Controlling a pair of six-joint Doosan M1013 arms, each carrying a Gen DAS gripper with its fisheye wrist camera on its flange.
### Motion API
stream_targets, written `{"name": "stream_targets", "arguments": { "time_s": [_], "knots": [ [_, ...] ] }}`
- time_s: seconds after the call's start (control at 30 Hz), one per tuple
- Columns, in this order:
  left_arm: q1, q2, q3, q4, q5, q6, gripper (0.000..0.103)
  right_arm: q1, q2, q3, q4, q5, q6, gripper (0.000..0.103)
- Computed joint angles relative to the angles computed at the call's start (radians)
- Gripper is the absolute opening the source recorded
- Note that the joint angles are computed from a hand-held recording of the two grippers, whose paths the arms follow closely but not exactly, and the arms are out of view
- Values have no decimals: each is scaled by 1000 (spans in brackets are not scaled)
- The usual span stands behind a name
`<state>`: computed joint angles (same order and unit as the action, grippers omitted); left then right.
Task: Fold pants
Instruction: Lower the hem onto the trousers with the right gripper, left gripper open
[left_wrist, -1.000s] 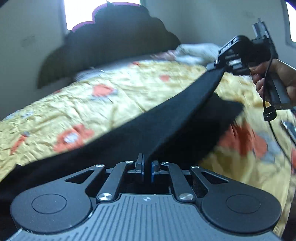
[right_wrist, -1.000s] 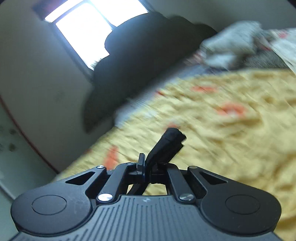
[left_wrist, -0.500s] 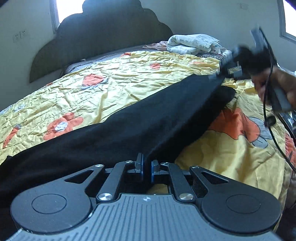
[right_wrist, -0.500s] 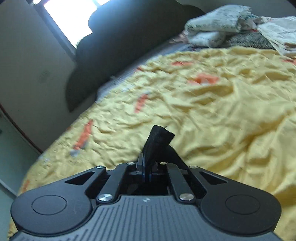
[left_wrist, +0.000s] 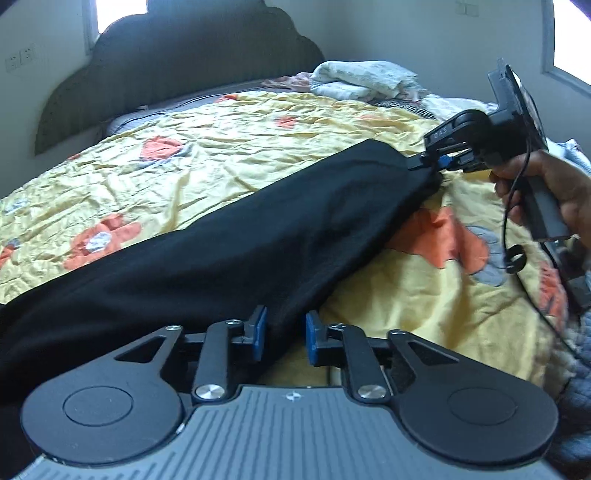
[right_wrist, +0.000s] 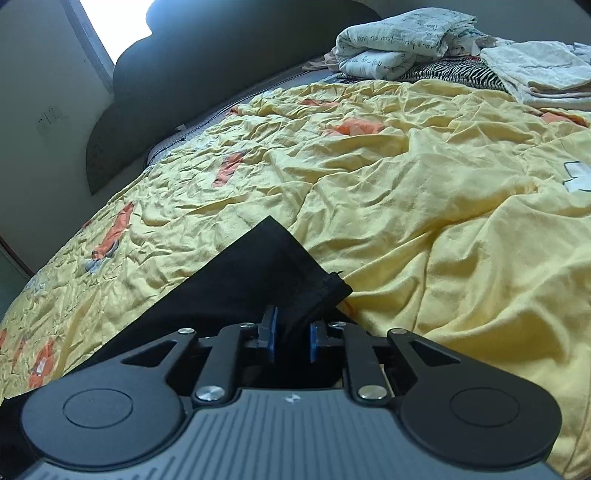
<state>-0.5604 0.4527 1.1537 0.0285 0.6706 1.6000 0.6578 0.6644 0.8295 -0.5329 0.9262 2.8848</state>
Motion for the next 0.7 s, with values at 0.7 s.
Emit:
{"name": "stream_targets", "arguments": {
  "time_s": [0.7],
  "knots": [
    [42, 10, -50, 129, 4, -314, 62, 29, -117, 242, -38, -314, 454, 56]
  ]
}}
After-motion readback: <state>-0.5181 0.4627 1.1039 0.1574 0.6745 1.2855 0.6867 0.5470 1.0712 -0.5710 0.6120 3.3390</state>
